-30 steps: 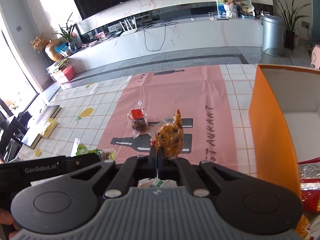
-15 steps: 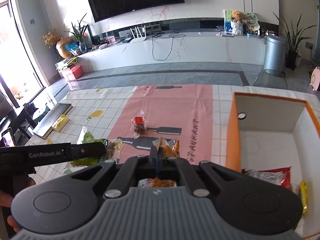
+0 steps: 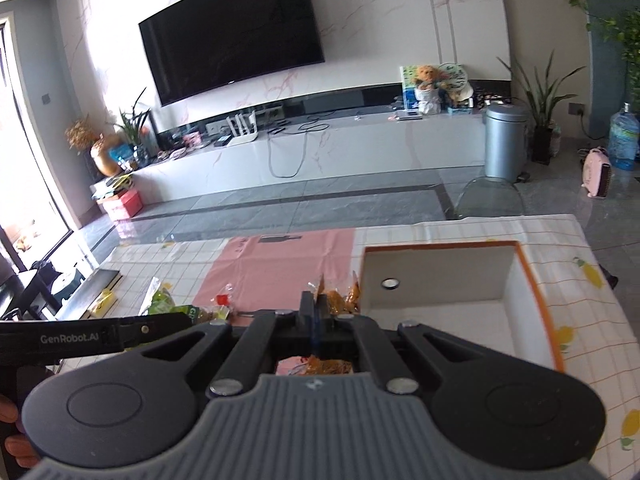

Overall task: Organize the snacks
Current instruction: 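Carry both bags over the orange box with both tools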

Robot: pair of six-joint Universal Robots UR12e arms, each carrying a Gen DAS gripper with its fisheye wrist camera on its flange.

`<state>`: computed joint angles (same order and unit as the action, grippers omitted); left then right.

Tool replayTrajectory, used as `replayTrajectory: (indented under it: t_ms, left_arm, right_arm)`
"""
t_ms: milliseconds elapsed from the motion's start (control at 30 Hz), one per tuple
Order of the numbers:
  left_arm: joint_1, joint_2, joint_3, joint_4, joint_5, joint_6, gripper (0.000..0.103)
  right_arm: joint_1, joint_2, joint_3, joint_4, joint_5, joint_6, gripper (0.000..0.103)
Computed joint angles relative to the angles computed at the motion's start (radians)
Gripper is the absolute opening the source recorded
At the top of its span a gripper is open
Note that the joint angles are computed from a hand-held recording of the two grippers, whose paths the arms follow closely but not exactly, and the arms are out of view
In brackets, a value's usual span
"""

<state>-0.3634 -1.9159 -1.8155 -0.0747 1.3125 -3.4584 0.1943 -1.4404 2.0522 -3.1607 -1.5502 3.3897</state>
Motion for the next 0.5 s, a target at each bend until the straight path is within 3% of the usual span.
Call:
replayTrajectory:
  t_ms: [233, 500]
  left_arm:
    - [-0.047, -0.067, 0.100, -0.071, -0.045, 0.113, 0.040]
    - [-0.111, -0.158, 0.235, -0.239, 0.003, 0.360, 0.040]
  right_arm:
    - [-0.084, -0.033, 0.051, 0.011, 0.051, 0.021, 0.000]
    - [-0.172, -0.004, 0.072, 0.015, 0.159, 0.077, 0.000]
